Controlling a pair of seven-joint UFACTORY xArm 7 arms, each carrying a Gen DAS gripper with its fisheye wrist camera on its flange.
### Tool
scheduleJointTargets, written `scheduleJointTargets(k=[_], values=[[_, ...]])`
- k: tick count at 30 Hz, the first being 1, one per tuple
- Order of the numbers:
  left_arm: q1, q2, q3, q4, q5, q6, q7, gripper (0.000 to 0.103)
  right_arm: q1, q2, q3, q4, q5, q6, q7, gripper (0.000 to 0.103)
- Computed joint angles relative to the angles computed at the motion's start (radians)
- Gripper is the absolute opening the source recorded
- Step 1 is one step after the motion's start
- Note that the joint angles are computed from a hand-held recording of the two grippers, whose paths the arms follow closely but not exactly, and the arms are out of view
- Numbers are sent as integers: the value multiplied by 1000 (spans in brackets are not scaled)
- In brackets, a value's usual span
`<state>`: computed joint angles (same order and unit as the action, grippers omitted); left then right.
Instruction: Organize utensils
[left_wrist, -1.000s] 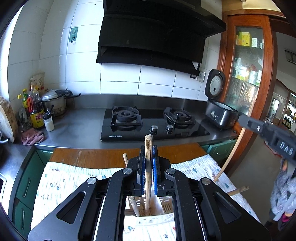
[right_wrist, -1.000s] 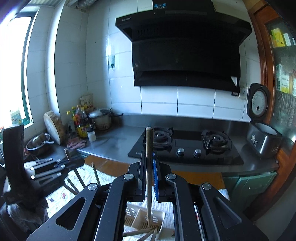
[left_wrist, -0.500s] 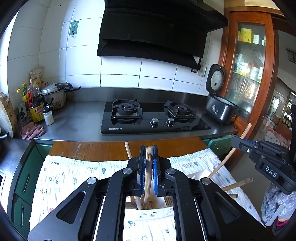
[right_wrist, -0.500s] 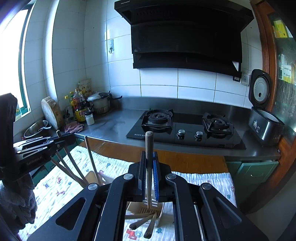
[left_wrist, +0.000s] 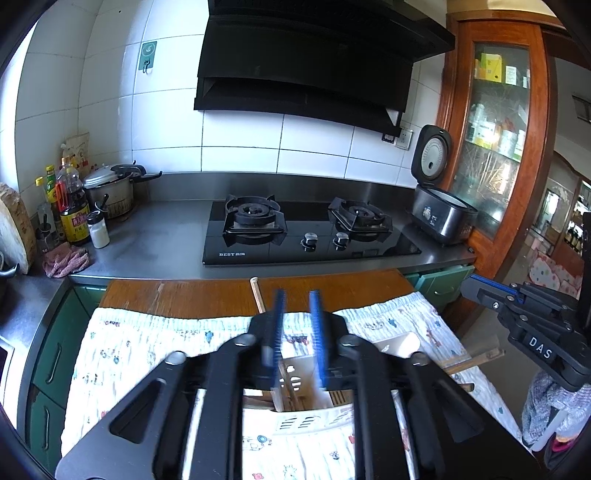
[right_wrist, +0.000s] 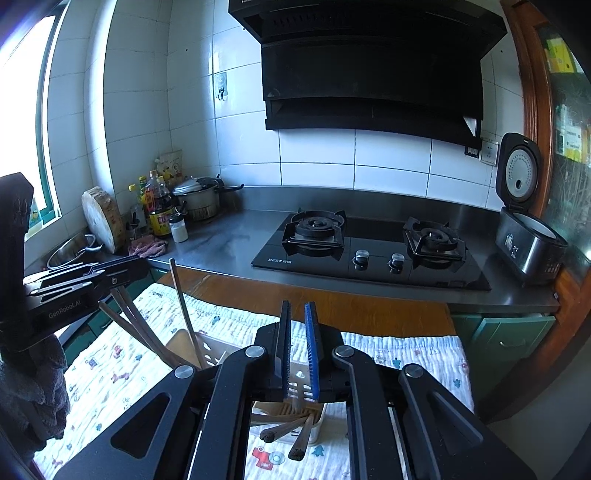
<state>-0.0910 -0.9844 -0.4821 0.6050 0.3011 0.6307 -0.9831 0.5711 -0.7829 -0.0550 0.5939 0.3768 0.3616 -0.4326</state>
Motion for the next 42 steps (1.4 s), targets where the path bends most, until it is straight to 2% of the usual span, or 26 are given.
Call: scheduleJointTargets(k=[1, 3, 5, 6, 7, 8, 9, 10, 13, 16, 18, 28, 34, 42], values=[[2, -3, -3, 1, 3, 1, -2, 30, -1, -5, -2, -1, -1, 1, 0, 18], [1, -7, -8, 4, 5, -1, -4, 30, -6, -15, -1, -4, -2, 0, 2, 26], [-1, -11, -11, 9, 7, 4, -3, 30, -12, -28, 0, -6, -8, 1, 4, 27], [-3, -13, -12, 12, 7, 4, -2, 30, -14, -32, -2, -5, -11, 4, 5, 32], [-5, -18, -15, 13, 8, 4, -1, 32, -17, -38, -1, -6, -13, 6, 7, 40], [-4, -23, -21, 18, 10, 11, -1, 38, -22, -47, 1, -9, -16, 5, 10, 43], [-1, -30, -30, 22, 13, 18, -4, 51, -26, -55, 3, -12, -19, 3, 12, 44], [1, -40, -40, 25, 17, 20, -8, 55, -29, -64, 4, -15, -24, 4, 14, 45], [-7, -58, -55, 36, 20, 36, -3, 55, -43, -97, 7, -25, -37, 12, 24, 51], [-15, -80, -69, 47, 17, 58, -1, 62, -59, -133, 13, -37, -52, 19, 38, 59], [-23, -104, -77, 47, 14, 73, -1, 63, -68, -165, 15, -47, -61, 28, 48, 63], [-72, -238, -131, 41, -28, 187, -13, 86, -127, -381, 45, -137, -137, 81, 87, 85], [-107, -319, -175, 34, -57, 288, -21, 97, -148, -526, 49, -194, -158, 142, 128, 91], [-171, -402, -220, 14, -108, 410, -30, 98, -177, -713, 68, -277, -177, 219, 166, 96]])
